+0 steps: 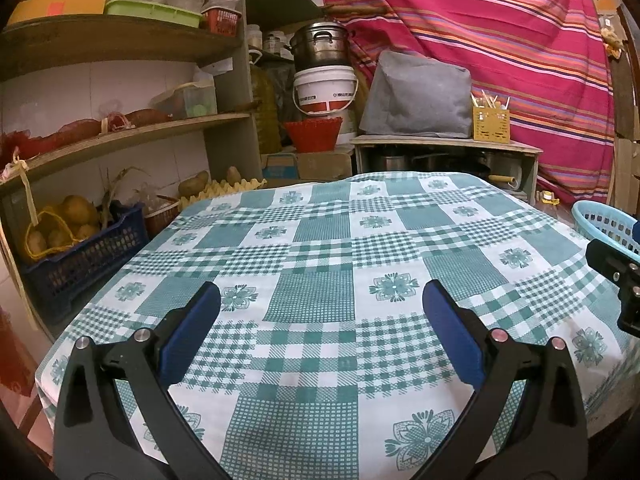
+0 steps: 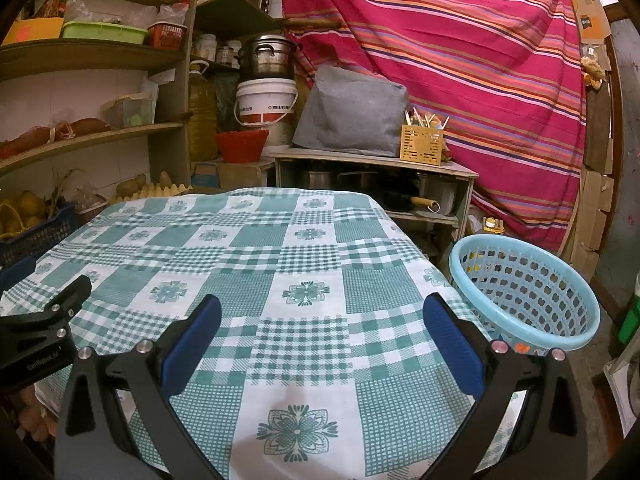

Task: Collect trash

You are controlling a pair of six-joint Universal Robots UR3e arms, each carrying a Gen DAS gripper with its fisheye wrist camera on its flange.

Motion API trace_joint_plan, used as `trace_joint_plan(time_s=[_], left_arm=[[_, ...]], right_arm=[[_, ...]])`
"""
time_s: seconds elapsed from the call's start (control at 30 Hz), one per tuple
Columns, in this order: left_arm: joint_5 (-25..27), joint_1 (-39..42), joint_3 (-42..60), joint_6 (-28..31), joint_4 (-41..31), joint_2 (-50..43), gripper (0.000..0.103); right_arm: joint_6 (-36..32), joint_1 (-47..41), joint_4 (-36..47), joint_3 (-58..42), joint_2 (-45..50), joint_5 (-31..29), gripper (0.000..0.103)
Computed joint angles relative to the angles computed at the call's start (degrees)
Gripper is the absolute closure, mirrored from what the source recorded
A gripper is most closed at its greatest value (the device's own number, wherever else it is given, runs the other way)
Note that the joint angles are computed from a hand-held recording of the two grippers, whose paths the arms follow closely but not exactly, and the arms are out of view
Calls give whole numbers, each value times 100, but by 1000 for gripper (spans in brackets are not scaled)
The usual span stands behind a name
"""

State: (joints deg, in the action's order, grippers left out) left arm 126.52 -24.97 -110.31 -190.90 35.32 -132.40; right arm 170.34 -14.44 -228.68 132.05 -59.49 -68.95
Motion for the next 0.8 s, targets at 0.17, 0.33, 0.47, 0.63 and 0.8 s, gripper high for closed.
trace_joint_plan(time_s=[0.17,0.33,0.47,0.63,0.8], left_arm=[[-15,14,17,39,2,-11,5],[-19,15,10,35,10,-11,5],[-8,8,18,35,10,-15,5],[-23,20,-1,30,12,-7,5],[-34,28,-18,40,37,-5,5]], right_arm=[[1,10,19,-11,-8,-7,5],[7,14,-8,-1,8,-16,5],[-1,27,21,-21,3,-29,5],[-4,4,19,-18,0,-9,5],[-5,4,23,-17,-4,-9,5]])
